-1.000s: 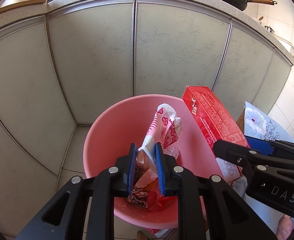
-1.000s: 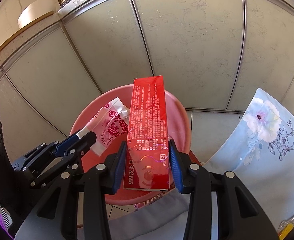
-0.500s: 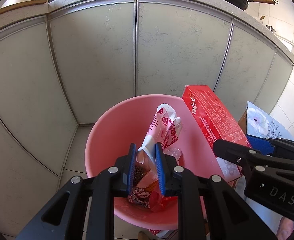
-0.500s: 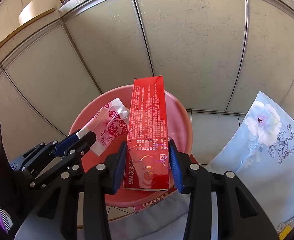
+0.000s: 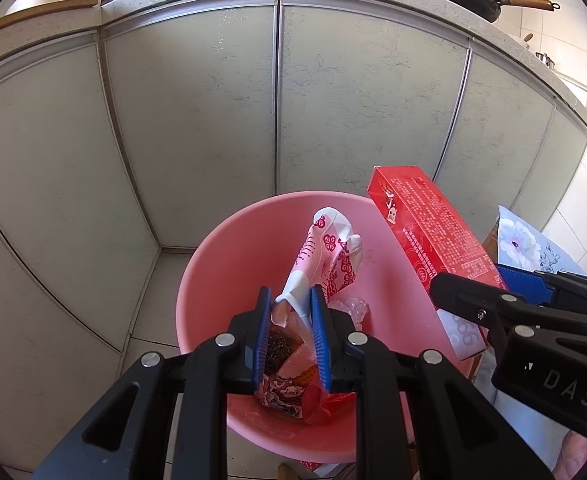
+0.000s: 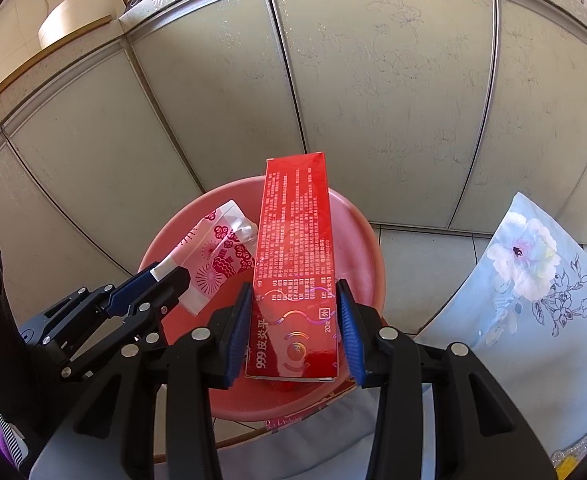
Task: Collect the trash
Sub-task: 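Carry the paper cup and red box over the pink bin, then open both tools to drop the paper cup and red box into the bin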
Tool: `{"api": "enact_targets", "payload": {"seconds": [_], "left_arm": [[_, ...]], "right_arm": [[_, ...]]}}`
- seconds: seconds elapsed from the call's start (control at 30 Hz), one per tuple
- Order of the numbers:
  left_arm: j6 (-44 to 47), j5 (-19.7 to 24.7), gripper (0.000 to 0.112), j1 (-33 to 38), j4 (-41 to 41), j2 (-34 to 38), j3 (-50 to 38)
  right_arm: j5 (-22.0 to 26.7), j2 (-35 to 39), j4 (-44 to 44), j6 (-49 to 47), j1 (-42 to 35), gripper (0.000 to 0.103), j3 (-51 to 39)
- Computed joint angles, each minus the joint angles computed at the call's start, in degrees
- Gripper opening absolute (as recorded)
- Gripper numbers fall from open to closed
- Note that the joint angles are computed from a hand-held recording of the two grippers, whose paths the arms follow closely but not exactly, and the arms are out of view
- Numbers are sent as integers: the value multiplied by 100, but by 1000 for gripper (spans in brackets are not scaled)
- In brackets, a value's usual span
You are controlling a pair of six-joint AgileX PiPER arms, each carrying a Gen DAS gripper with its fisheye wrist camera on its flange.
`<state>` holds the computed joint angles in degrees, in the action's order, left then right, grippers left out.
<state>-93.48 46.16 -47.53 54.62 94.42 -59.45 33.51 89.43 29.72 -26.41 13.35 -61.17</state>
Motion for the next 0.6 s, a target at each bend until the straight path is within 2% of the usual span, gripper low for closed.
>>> {"api": "enact_targets", "payload": {"seconds": [0.4, 0.6], "left_arm": [[9, 33, 23, 73, -50, 38, -39], [137, -191, 34, 216, -234, 19, -10]], "right_arm": [[137, 149, 42, -5, -22, 42, -144], [179, 173, 106, -104, -48, 43, -167]]}}
